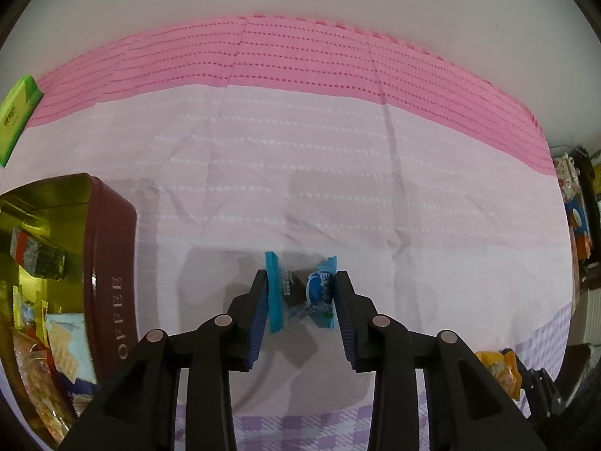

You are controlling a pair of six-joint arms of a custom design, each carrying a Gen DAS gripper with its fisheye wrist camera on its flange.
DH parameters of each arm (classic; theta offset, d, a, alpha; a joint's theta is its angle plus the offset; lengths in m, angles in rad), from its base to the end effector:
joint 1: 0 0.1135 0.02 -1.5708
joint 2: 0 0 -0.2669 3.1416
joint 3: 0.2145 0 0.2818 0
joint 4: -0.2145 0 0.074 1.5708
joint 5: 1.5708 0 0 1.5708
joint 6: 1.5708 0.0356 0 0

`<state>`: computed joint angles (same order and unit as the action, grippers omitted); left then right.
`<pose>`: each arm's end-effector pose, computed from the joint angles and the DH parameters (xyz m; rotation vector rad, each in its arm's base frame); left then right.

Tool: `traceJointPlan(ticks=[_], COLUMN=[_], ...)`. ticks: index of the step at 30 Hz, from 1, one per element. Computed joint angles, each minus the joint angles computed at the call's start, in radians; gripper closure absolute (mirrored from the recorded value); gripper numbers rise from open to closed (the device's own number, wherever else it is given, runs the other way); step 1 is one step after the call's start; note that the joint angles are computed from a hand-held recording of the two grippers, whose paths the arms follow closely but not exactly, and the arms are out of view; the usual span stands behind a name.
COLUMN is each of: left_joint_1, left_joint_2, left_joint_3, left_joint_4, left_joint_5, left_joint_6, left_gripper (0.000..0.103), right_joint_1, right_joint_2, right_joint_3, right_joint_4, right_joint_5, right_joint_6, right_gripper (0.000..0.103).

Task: Organize snacks
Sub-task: 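Carry the blue wrapped candy into the tin and open the left gripper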

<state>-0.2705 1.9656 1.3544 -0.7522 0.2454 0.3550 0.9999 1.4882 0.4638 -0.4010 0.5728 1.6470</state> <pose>0.3879 -0.1165 0.1448 0.9293 2.7525 -0.3452 0.1283 0.1640 0.0726 0.8633 2.4022 -0.0038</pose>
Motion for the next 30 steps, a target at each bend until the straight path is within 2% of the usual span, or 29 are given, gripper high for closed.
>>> traceJointPlan(ticks=[4,11,22,30], left_joint_1=[-0.011,0.024,0.11,0.158], left_joint_2=[-0.01,-0.032,-0.19,-0.244], left_joint_3=[-0.027,-0.036,-0.116,-0.107], left_joint_4=[0.01,-0.024,-0.085,-0.135], left_joint_5=[-0.021,0.01,0.059,0.081], left_joint_6=[-0.002,0.014,0.121,0.172], left_gripper=[0.067,0.07,0.07,0.07], right_joint_1=[-0.002,-0.006,-0.009,0.0], right_joint_2=[-0.005,0.007,0.052,0.116], right_joint_3=[-0.003,0.007,0.054,0.114], right_joint_4=[0.003,-0.007,-0.049,-0.115], right_joint_5=[-0.002,-0.005,-0.007,-0.007], right_joint_6=[-0.002,-0.006,-0.001,0.012], right_gripper=[0.055,0.055,0.055,0.055])
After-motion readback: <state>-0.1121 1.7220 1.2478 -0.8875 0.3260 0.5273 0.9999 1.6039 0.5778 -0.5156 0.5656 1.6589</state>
